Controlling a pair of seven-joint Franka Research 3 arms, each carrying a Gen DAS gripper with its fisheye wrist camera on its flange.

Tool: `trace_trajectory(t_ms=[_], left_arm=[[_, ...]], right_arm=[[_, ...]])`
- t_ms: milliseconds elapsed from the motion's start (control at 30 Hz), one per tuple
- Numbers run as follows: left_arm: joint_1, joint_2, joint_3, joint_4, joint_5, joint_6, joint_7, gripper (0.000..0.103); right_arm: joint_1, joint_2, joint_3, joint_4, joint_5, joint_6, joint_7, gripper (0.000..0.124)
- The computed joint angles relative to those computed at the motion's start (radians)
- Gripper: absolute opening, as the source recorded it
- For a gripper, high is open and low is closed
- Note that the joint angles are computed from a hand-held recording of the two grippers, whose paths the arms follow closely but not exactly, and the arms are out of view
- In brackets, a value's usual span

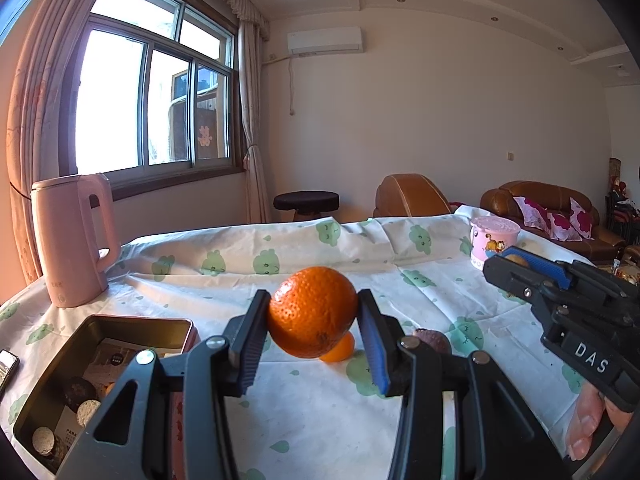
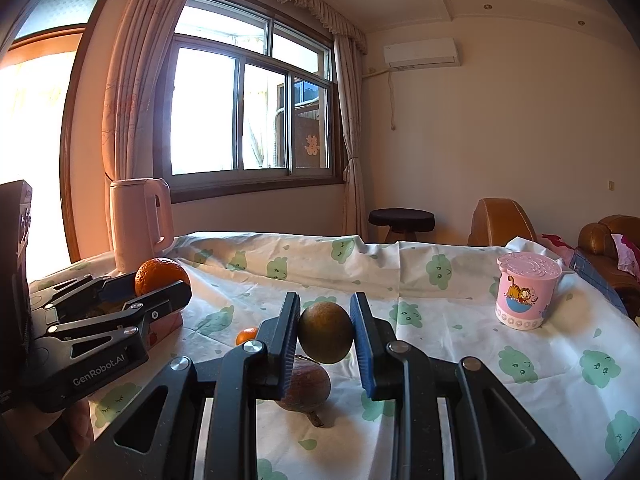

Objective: Organize fruits

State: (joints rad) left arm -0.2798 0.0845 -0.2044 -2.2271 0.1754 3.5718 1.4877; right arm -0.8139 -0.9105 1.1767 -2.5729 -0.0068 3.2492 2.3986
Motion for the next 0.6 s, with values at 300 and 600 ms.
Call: trace_trajectory(t_ms=[300, 600], left_arm=[[0.038, -0.024, -0.001, -0.025, 0.094, 0.0, -0.081, 0.046], [0.091, -0.06, 0.012, -0.061, 0.205, 0.007, -0.189, 0.046]], right_arm=[[-0.006, 0.038, 0.018, 0.036, -0.005, -0.002, 0.003, 0.028], [-0.028, 0.099, 0.055, 0.109, -0.014, 0.015, -0.026, 0.028]])
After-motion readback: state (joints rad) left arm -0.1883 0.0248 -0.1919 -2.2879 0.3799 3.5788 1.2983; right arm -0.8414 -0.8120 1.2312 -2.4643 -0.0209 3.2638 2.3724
